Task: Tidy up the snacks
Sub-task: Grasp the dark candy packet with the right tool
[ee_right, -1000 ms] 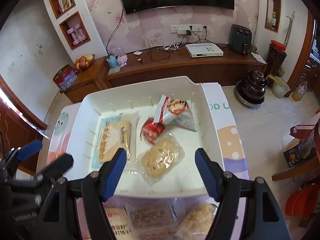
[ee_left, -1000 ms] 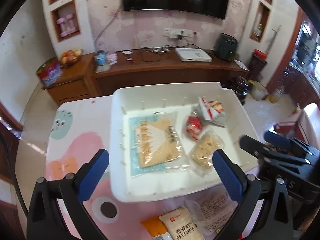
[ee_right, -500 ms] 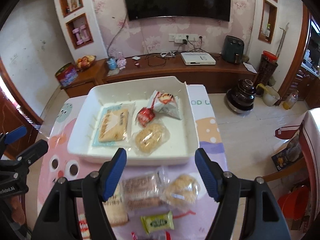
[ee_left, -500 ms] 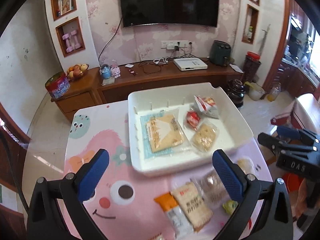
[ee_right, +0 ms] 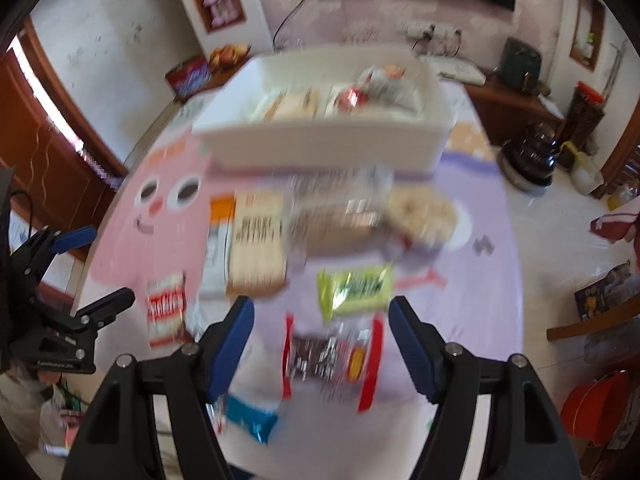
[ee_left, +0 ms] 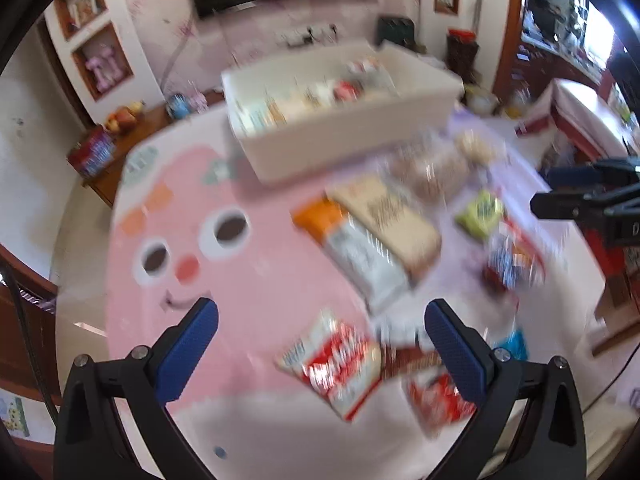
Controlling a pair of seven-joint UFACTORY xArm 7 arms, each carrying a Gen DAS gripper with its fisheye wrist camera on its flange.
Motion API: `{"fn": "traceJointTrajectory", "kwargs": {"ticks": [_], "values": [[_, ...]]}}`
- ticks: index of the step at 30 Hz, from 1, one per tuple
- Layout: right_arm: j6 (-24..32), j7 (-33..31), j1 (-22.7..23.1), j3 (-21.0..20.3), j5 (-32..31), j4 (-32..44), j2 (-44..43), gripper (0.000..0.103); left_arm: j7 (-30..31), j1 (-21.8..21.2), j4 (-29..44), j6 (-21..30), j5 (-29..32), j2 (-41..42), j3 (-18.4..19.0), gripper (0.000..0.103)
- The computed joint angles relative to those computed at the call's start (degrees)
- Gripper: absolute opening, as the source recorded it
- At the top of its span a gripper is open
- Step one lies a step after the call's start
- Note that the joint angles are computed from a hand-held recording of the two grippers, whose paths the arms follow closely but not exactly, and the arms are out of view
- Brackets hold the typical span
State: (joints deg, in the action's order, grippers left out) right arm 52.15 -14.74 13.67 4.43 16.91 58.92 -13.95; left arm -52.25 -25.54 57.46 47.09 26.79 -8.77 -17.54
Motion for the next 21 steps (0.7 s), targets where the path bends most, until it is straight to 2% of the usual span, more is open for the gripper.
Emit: {"fn": "traceJointTrajectory", "kwargs": {"ticks": [7, 9, 11, 16, 21], "values": [[0.4, 2.2, 0.8, 0.7, 1.1, -6.4, -0.8, 0.069, 1.5, -0.8, -6.8, -2.9, -4.6, -0.2, 0.5, 0.103], [-0.4, 3.1, 1.1, 1.1, 0.8, -7.6, -0.5, 0.066, 2.1, -0.7, -7.4, -3.9, -5.2, 0.4, 0.8, 0.103], [-0.6, 3.3, 1.4, 1.2, 0.7, -7.7, 0.6, 0.058, 3.2, -0.6, -7.1, -4.5, -5.4, 1.7, 1.1, 0.103], [-3.0, 4.2, 1.5, 1.9, -2.6, -8.1, 1.9, 0.048, 6.8, -0.8, -7.0, -5.6, -6.6, 3.5, 2.0, 0.103], [-4.9, 5.2, 1.5, 2.7, -6.7, -8.5, 2.5, 0.049, 9.5, -0.5, -7.7, -7.7, -9.2, 4.0, 2.9, 0.103]]}}
